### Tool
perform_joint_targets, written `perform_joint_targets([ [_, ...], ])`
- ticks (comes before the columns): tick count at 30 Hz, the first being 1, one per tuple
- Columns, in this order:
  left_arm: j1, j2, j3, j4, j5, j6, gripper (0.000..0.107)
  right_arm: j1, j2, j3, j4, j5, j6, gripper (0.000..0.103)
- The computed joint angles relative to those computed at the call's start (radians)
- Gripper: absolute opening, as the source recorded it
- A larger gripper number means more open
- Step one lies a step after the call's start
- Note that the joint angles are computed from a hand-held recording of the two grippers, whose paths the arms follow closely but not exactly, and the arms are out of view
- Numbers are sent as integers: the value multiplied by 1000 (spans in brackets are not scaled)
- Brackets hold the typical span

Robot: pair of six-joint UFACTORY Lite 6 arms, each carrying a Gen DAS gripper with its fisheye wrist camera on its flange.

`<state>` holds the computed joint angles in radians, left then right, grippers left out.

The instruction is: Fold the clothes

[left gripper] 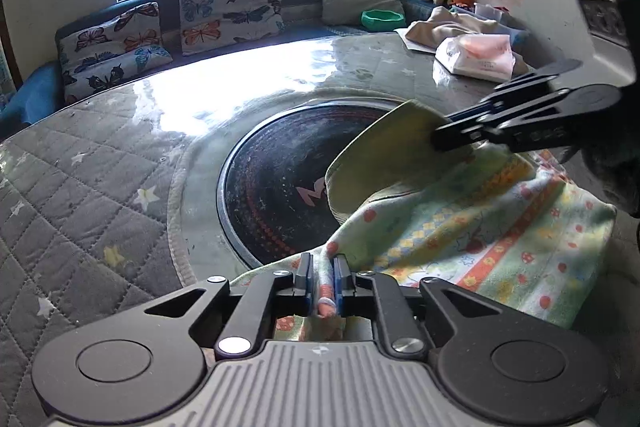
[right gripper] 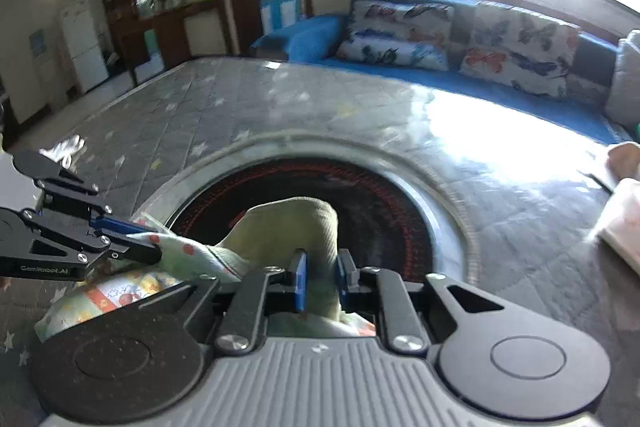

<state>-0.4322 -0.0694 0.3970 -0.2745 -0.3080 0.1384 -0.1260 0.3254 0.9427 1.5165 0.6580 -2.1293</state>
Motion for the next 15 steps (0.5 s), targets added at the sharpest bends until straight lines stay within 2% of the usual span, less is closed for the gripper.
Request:
perform_joint_targets([
  [2,10,3,-4,-15,-10,11,21,-55,-61,-53,-11,29,-26,17],
  [6,49,17,-4,51,-21,-65,22,-154,-152,-128,-112,76,8,17],
  [9,57,23,-4,49,-26,-81,23,-194,-146,-150,-143,71,8,17],
  [15,24,13,11,-173,-21,85,28,-190,-19,-95,-47,3,-23,17],
])
